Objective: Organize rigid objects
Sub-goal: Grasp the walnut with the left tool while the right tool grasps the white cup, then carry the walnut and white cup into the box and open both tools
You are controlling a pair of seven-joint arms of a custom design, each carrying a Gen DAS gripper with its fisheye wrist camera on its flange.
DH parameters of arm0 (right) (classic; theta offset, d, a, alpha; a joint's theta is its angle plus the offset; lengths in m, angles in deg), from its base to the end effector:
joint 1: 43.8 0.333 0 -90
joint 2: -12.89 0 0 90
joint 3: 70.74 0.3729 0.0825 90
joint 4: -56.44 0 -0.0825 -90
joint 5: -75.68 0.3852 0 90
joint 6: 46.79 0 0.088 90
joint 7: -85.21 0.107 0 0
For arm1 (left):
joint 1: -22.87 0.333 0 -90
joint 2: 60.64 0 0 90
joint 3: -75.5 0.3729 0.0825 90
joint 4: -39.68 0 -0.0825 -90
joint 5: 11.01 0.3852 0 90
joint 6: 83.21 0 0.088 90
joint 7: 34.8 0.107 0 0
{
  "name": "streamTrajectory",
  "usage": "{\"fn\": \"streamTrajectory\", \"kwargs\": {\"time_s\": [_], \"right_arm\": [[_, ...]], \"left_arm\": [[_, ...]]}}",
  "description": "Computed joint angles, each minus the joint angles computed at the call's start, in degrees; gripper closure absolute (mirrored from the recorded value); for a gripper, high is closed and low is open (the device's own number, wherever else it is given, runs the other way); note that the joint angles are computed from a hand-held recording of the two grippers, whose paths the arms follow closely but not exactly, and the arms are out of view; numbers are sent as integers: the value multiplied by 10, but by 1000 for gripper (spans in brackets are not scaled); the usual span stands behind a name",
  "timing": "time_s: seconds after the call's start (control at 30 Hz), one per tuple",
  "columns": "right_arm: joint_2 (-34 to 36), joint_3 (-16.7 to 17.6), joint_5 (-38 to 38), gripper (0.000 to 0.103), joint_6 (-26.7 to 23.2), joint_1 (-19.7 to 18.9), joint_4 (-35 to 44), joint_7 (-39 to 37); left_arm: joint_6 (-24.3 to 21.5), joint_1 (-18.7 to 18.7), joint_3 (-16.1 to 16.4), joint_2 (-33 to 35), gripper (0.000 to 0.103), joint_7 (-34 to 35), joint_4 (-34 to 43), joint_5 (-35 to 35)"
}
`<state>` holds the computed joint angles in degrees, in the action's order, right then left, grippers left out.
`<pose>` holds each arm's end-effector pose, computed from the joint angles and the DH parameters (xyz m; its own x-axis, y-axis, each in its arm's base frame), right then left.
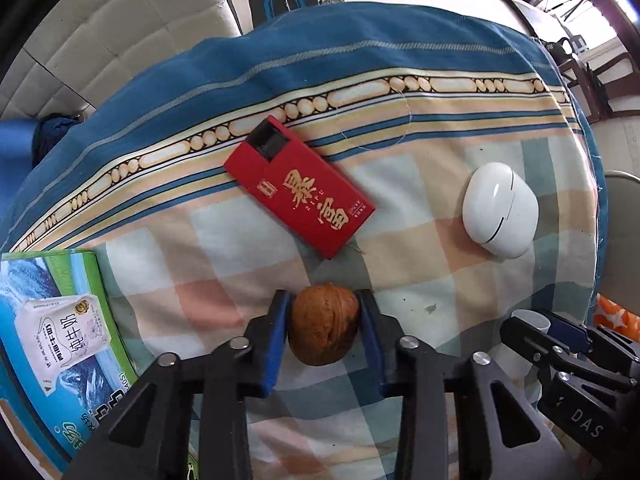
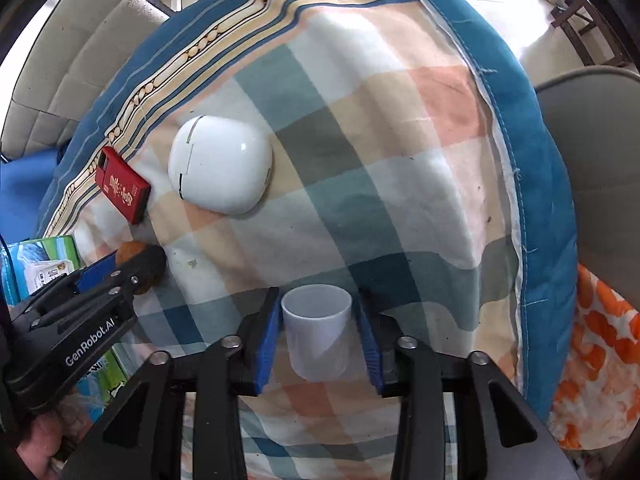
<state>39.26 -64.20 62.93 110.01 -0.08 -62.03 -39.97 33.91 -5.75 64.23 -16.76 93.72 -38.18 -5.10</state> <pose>0.4040 0.4919 0.2782 -0.9794 -0.0852 -0.1829 -0.1090 0.9863 0.1240 0.6166 -0.4587 0.3056 -0.9766 -0.2002 0.0782 -0.1991 0.9797 0.0220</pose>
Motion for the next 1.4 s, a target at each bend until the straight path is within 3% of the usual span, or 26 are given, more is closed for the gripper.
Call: {"fn": "streamTrajectory", "kwargs": {"time_s": [0.07,0.13,0.23,0.33,0.4,0.43,0.47,0.73,1.1,1.3,1.4], "right_arm": [[-9,-12,-12,42,11,19,-14,30],[-13,-17,-22,38,18,27,-20,49],[-20,-22,-39,38,27,38,-34,72],[5,-2,-21,38,25,14,-4,46],[23,14,1,48,11,-4,18,16],[28,27,17,62,-7,-16,28,-7],[32,33,30,69,-21,-23,35,-22],[60,22,57,70,-54,-12,95,-52],[61,6,18,70,-181,15,218,-63],[63,0,-14,70,-280,26,312,-92],[104,-5,-28,70,-339,31,417,-128]], "left_arm": [[-11,5,-1,-2,72,-2,2,-7],[-18,12,-2,-8,72,1,-1,-14],[-20,22,-2,-17,72,6,-14,-19],[-32,17,3,-12,71,1,-14,-12],[-25,22,2,-13,71,-1,-20,-15],[-25,22,0,-13,71,-1,-20,-16],[-26,23,0,-14,71,-1,-20,-17],[-3,29,-4,-32,72,9,-43,-19],[-37,81,-26,-98,72,52,-61,-96],[-95,131,-27,-107,72,96,-2,-157],[-121,152,-22,-87,72,108,59,-176]]}}
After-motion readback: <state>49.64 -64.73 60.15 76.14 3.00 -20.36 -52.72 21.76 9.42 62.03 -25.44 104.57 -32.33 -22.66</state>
